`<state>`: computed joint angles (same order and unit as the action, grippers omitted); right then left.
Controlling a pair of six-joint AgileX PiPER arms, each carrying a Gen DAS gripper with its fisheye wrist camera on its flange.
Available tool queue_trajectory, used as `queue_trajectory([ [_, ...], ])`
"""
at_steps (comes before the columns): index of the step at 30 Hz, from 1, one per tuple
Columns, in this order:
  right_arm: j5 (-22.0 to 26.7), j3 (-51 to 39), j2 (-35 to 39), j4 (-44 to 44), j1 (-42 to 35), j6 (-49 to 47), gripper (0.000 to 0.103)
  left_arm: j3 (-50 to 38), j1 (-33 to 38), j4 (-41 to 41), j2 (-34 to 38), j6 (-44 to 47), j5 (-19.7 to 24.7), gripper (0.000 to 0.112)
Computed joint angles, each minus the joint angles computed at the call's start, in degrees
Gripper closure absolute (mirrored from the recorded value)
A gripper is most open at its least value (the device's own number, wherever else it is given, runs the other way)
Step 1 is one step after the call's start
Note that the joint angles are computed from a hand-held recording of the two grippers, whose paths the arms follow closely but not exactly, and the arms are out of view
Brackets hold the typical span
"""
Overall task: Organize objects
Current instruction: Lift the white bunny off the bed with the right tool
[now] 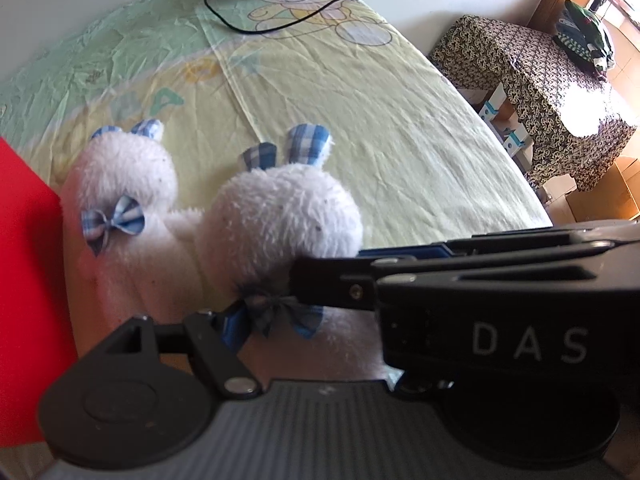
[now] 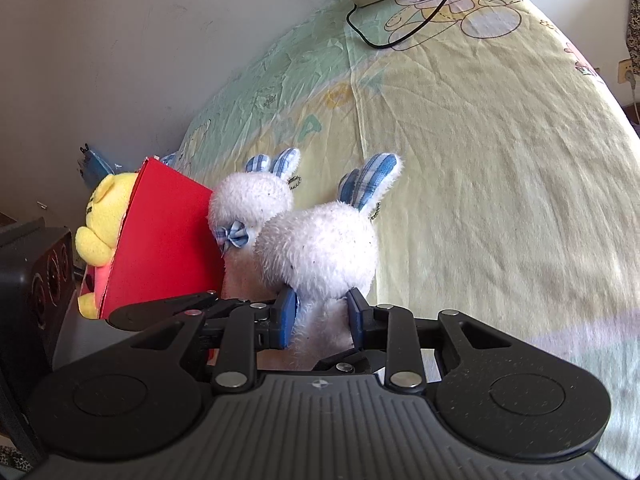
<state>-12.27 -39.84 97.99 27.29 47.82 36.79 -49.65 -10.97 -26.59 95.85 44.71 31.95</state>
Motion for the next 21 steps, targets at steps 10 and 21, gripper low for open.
queue_trajectory([
  [10,-1.5,0.2,-1.9,25.6,6.6,-21.9,0.074,6.1,1.7,-0.4,-5.7,2.1,-0.3,0.043],
  [21,-2.3,-0.9,-1.1,33.6,11.5,-27.7,0.075,10.7,5.4,-1.7,-9.0,5.1,0.3,0.043],
])
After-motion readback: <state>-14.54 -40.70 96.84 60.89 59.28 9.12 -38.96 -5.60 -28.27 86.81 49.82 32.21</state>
